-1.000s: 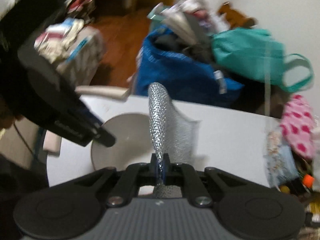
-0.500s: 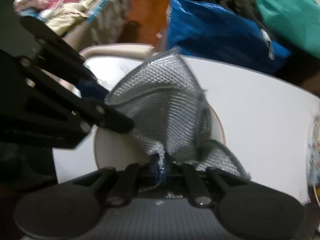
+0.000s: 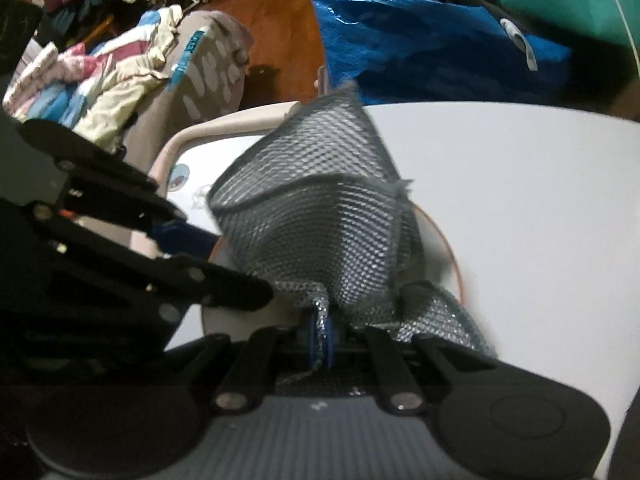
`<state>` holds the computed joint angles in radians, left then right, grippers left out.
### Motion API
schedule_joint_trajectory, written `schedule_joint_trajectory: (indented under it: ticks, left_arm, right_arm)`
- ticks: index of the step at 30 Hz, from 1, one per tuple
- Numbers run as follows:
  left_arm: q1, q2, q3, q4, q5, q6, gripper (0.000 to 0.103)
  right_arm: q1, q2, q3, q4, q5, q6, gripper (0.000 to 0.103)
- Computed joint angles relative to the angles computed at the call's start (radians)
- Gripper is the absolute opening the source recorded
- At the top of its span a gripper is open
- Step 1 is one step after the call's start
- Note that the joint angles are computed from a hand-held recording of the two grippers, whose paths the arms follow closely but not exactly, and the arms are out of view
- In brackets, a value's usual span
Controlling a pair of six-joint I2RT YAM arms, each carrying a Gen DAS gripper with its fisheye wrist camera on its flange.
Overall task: Clean bowl
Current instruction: 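Grip the bowl rim with the left tool while the right tool scrubs inside with the cloth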
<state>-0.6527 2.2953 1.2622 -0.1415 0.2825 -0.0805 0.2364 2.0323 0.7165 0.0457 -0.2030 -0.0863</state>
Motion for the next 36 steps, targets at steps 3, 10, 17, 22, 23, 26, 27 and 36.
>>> schedule_joint_trajectory:
  ticks: [3,10,17,22,23,26,27,36]
  left_arm:
    - [-0.018,0.01,0.031,-0.022,-0.022,0.201,0.017]
    - [-0.015,0.092,0.225,-0.201,0.037,0.519,0.017]
    - [-0.018,0.113,0.268,-0.219,0.021,0.421,0.016]
    - [-0.017,0.096,0.211,-0.167,0.016,0.074,0.016]
    - [-0.013,0.095,0.191,-0.152,0.03,-0.015,0.016]
    - [-0.012,0.091,0.149,-0.137,0.049,-0.186,0.014]
    - [-0.018,0.084,0.128,-0.124,0.038,-0.212,0.013]
    - [-0.063,0.067,0.135,-0.164,-0.028,-0.177,0.015]
  right_arm:
    - [-0.006,0.004,0.018,-0.043,0.01,-0.057,0.006]
    - [0.018,0.005,0.03,-0.053,0.127,-0.134,0.003]
    - [0.01,-0.003,0.0,-0.008,0.143,-0.08,0.002]
    - [-0.021,-0.038,-0.037,-0.008,0.107,0.061,0.002]
    - [-0.009,-0.044,-0.045,-0.004,0.115,0.102,0.002]
    - [0.026,-0.052,-0.057,0.004,0.138,0.174,0.005]
    - [0.031,-0.054,-0.059,0.005,0.133,0.19,0.005]
    - [0.02,-0.044,-0.082,0.056,0.108,0.182,0.002]
